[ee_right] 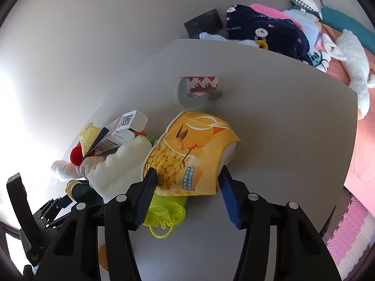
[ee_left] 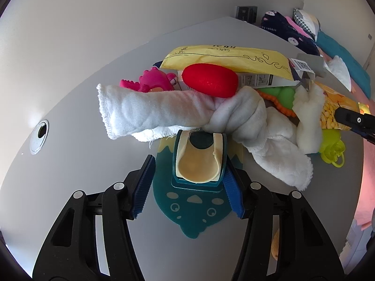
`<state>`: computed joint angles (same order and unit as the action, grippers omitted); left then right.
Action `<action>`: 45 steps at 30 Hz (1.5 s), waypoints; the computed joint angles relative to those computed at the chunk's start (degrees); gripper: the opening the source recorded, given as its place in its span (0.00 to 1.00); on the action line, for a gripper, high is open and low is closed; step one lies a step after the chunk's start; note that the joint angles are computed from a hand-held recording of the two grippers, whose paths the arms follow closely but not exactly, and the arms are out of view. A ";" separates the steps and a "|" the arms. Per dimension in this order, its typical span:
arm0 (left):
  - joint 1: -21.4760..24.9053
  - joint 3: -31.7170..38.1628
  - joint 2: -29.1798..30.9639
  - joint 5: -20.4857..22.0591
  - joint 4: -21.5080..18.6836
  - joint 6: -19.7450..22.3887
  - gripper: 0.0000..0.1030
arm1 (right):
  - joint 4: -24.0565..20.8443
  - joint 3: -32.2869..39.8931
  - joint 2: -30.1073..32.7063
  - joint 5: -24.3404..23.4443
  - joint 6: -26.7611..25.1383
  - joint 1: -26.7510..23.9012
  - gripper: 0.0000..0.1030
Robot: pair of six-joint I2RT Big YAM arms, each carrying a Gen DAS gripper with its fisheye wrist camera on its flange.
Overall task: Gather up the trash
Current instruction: 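Carry teal holder in left tool and snack bag in right tool over black bin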
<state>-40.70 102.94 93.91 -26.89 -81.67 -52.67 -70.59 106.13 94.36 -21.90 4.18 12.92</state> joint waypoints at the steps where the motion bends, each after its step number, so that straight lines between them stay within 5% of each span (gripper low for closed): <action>1: -0.20 0.00 -0.05 -0.30 0.01 -0.04 0.53 | -0.19 0.25 0.03 -0.49 -0.09 -0.23 0.49; 3: -0.53 0.06 -0.22 -0.71 0.00 -0.27 0.53 | -0.44 0.54 -0.08 -1.51 0.04 -0.74 0.38; 7: -1.11 -0.14 -1.20 -1.75 0.60 -0.82 0.53 | -0.08 0.58 -1.04 -2.10 -0.69 -1.24 0.32; 26: -4.64 7.64 0.08 -7.43 0.10 1.61 0.53 | 5.93 -4.48 -9.30 -1.29 0.13 -5.25 0.31; 45: -9.72 29.15 15.01 -3.83 -0.20 11.36 0.53 | 6.31 -9.49 -15.30 -0.74 -0.63 -17.55 0.32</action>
<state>-50.41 132.09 108.92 -30.72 -81.87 -41.30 -64.28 96.64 79.06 -22.64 3.54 -4.62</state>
